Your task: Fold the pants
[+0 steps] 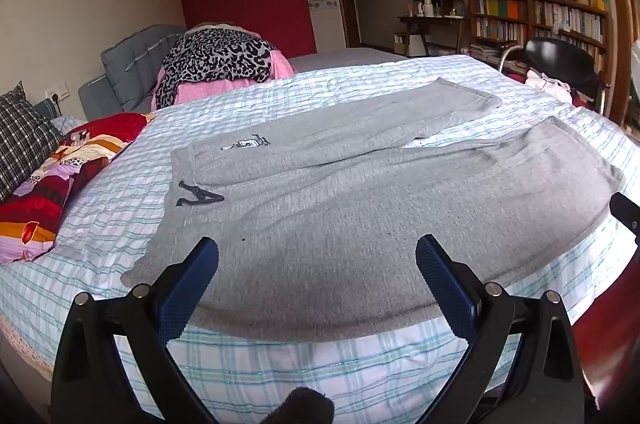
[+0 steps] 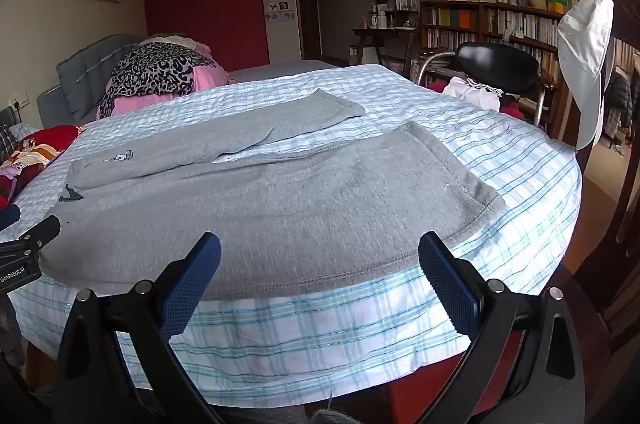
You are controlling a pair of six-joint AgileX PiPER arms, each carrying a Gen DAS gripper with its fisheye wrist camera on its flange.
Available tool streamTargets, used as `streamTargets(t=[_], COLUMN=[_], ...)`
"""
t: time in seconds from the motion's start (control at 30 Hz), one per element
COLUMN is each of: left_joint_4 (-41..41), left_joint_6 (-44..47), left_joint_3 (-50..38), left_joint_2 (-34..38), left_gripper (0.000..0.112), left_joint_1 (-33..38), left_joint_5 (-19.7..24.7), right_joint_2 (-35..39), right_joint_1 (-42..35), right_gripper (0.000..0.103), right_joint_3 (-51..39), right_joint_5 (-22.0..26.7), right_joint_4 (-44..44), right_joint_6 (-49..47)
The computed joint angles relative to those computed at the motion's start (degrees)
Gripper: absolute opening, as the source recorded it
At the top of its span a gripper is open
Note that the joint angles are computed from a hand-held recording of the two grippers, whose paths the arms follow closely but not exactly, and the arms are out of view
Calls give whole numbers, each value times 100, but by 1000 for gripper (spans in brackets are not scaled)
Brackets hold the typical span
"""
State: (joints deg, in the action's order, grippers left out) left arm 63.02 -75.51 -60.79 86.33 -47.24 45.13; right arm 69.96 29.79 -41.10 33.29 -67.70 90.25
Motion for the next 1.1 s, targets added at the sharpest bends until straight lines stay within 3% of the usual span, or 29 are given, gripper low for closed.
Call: streamTargets(t=[0.27,0.3,0.47,1.1], left_joint_4=[116,157,-31,-492], left_joint_6=[-140,-242,-78,471], left_joint_3=[93,125,36,-516], left_joint_2=[39,68,189,762], left_gripper=[98,98,98,98], left_joint_1=[8,-33,135,822], left_joint_5=[-16,10,-119,-227], right_joint_2=[134,258,407,1063], right_joint_1=[-100,-253,-393,-879], right_gripper=[101,101,101,100], right_joint_3=[-17,51,17,-590], right_joint_5=[2,-232,-300,-675], right_joint_4=[-86,-296,-283,365], right_joint_6=[148,327,352,-568])
